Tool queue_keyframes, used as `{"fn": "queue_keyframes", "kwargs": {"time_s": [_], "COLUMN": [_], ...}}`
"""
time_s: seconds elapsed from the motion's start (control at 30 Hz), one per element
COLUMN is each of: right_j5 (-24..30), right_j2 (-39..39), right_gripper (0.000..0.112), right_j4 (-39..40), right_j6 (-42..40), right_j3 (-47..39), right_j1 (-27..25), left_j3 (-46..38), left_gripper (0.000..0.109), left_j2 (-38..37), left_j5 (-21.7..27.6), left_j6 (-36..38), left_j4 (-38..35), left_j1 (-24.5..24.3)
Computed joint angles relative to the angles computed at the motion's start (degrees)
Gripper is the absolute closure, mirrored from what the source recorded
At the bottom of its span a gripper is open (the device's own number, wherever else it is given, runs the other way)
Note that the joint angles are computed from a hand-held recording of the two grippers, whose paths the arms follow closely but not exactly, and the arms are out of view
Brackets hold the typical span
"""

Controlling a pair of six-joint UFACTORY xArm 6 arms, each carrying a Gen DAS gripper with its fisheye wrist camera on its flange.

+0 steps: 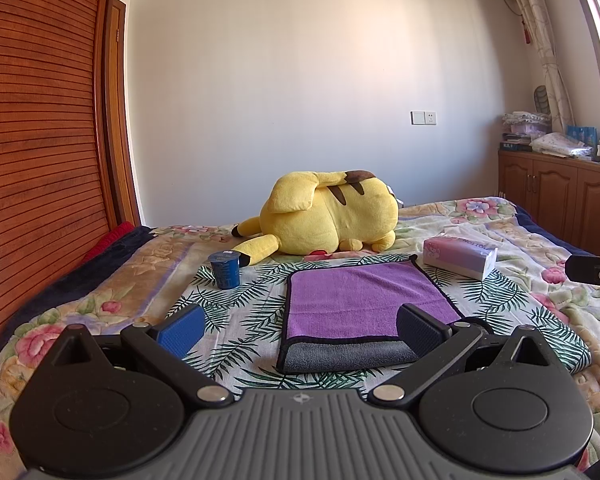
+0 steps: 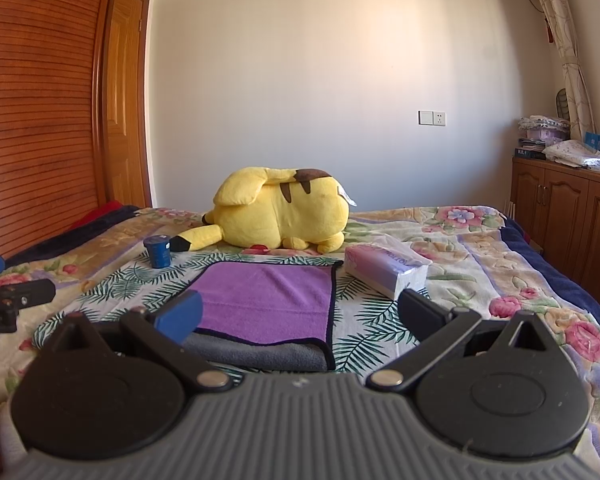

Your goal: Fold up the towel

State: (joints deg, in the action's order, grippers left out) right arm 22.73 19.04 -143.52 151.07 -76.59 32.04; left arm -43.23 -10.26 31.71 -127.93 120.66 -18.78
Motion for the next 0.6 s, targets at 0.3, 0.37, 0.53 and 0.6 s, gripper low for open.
{"fn": "queue_keyframes", "kwargs": {"time_s": [0.3,0.37,0.53,0.6], "right_j5": [0.6,0.6,0.5,0.4], "right_j2": [-0.4,-0.4,-0.4,-0.3], "right_gripper": [0.009,0.009,0.009,0.009], "right_j4": [-0.4,-0.3,0.0,-0.1], "right_j6": [0.5,0.4,0.1,0.0], "right_j3": [0.7,0.7,0.6,0.5], "right_j1": [0.2,0.2,0.3,0.3], "left_j3": [-0.1,-0.1,-0.2,-0.2], "left_gripper": [0.022,0.022,0.022,0.022], "left_j2": [-0.2,-0.2,0.2,0.4], "left_j5": [-0.2,-0.3,-0.6,-1.0], "left_j6": [0.6,0.6,0.7,1.2], "left_j4": [-0.4,-0.4,-0.3,-0.6], "left_j1": [0.1,0.2,0.4,0.6]}}
